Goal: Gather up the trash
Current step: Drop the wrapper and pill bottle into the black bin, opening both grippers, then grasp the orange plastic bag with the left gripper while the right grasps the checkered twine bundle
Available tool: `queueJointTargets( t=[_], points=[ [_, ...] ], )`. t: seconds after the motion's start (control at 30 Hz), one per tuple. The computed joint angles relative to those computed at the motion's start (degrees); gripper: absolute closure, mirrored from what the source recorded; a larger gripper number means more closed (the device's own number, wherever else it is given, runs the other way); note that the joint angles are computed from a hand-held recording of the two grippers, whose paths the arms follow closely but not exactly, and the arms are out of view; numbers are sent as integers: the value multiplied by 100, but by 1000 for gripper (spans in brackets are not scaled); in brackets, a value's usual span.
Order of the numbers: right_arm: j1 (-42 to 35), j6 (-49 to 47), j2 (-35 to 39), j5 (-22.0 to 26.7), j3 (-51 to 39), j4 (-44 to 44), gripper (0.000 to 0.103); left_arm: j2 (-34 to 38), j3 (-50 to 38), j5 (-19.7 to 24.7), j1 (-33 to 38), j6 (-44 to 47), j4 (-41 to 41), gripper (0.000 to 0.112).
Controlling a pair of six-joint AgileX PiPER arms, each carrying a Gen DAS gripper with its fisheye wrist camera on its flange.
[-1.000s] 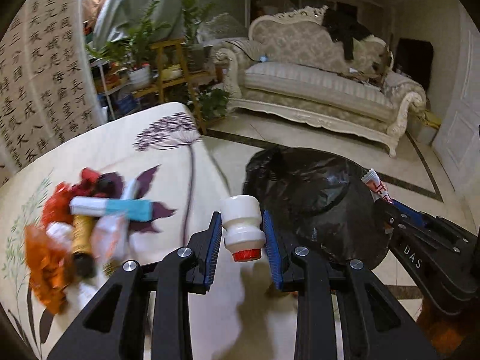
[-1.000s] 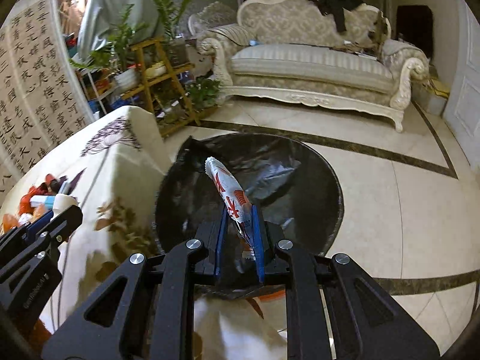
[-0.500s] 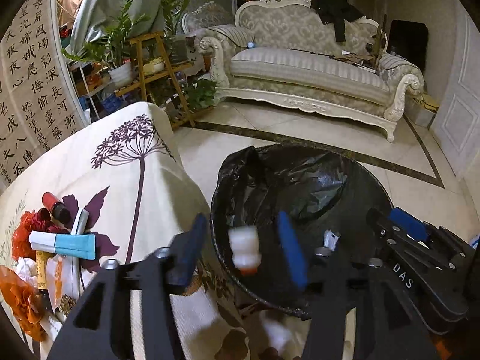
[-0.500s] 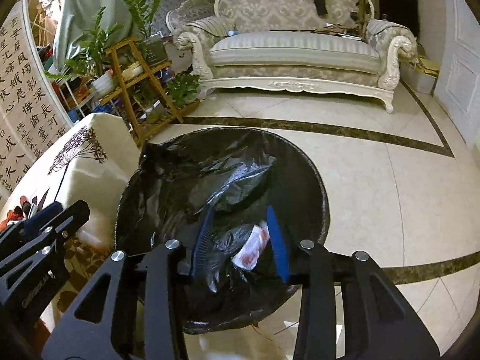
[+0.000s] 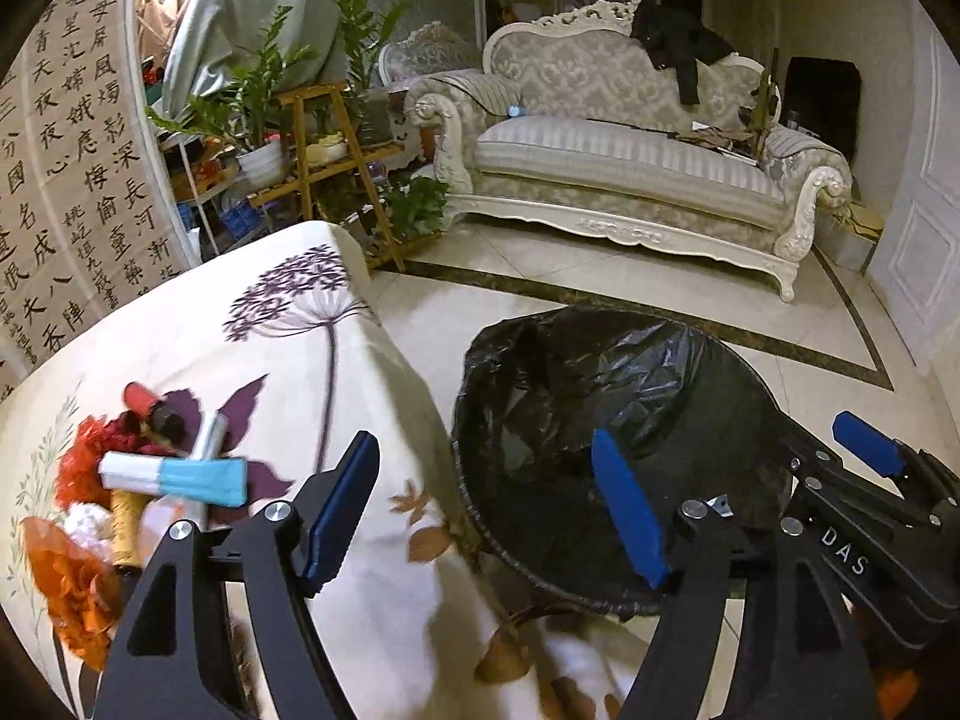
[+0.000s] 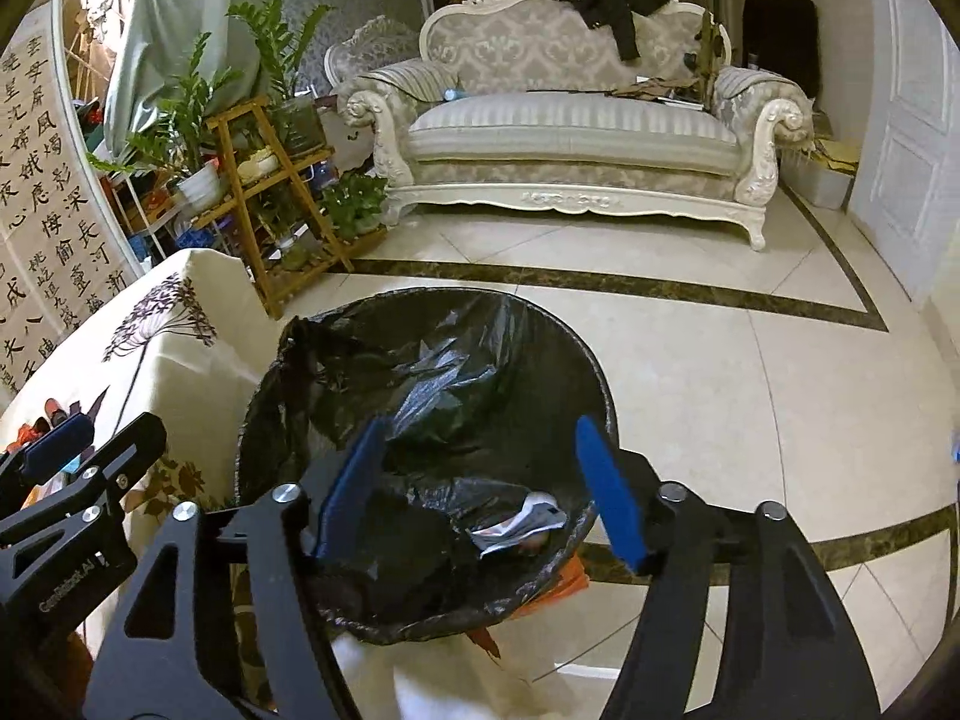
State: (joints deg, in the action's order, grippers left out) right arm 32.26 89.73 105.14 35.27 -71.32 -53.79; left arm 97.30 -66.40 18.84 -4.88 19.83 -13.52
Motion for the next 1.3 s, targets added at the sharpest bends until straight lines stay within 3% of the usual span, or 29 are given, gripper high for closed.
queueJointTargets(
  t=[0.17, 0.7, 1.0, 1.17, 1.3],
  points=[
    [247, 141, -81, 26, -4, -84, 25, -421, 387, -32, 385, 527, -430, 40],
    [1272, -980, 465, 138, -1198, 663, 24, -1164, 1133, -157, 2093, 1715, -1240, 39],
    [1617, -1800, 946, 416, -2068, 1214, 24, -998, 1263, -137, 3130, 2843, -2060, 37],
    [1721, -2105, 1166, 528, -2416, 1424, 24, -733, 1137, -141, 3393, 3138, -2228, 35],
    [1751, -2303, 1317, 622, -2660, 1577, 24, -473, 892, 113, 3500, 3502, -2540, 33]
  ],
)
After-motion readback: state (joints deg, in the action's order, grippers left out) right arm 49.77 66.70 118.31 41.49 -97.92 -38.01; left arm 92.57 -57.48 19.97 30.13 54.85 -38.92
